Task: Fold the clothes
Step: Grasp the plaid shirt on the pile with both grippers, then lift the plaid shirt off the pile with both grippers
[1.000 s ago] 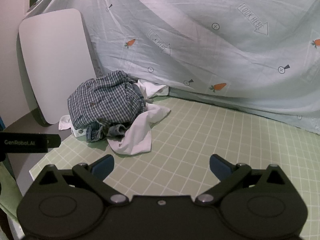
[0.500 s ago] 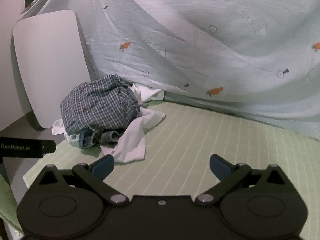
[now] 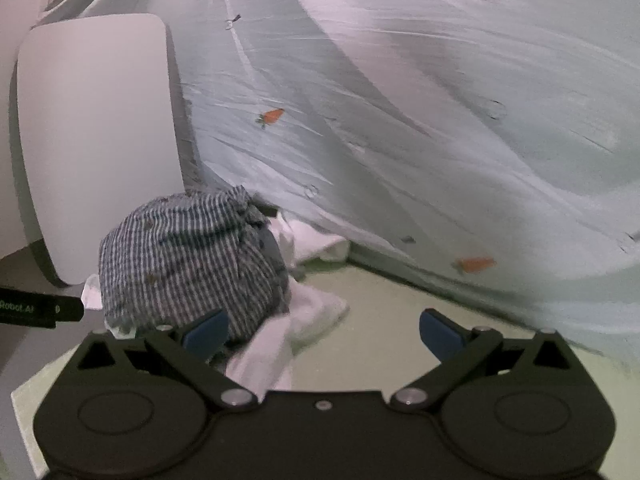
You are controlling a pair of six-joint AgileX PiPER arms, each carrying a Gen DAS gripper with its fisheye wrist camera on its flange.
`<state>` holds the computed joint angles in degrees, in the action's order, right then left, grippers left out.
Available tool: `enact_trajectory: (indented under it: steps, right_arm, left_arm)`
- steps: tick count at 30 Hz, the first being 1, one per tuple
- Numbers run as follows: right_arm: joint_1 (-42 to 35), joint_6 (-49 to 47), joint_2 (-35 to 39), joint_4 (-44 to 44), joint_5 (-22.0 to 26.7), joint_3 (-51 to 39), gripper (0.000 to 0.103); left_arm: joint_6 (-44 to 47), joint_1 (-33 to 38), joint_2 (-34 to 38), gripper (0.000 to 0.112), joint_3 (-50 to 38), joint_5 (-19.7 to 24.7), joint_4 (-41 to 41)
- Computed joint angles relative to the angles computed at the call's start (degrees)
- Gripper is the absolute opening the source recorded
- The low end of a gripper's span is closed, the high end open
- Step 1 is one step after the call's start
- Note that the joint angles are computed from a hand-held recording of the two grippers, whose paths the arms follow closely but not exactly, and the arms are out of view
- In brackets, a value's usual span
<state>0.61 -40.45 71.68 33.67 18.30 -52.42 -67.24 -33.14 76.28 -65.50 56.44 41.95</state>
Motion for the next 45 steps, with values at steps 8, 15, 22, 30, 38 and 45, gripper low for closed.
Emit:
enact_trajectory:
  steps: [8, 15, 22, 30, 38, 45]
  right_arm:
    - [6.9, 1.2, 25.2, -1.0, 0.7, -23.7, 0.102]
    - [8.3, 11.4, 51.8, 0.1, 15.1, -61.6, 0.09]
    - [8.7, 21.5, 72.4, 6.8, 34.4, -95.0, 0.054]
    - [9.4, -7.7, 55.3, 25.0, 19.0, -63.0, 0.008]
    - [5.5, -25.5, 37.8, 42.3, 14.6, -44.4, 0.007]
    - [-3.4, -32.6, 20.0, 53.4, 15.7, -30.7, 0.007]
  left_arm:
    - [12.9, 20.7, 15.5, 0.102, -10.9, -13.1, -8.1]
    - [19.0, 30.5, 29.7, 0.098, -25.3, -19.0, -16.4]
    - [22.2, 32.2, 33.2, 0.055, -26.0, -24.3, -21.6]
    - [15.6, 27.7, 29.8, 0.0, -24.7, -21.7, -7.6]
    - [9.3, 20.6, 17.4, 0.0, -19.0, -21.5, -0.9]
    - [4.6, 7.6, 7.0, 0.0, -18.5, -18.2, 6.1]
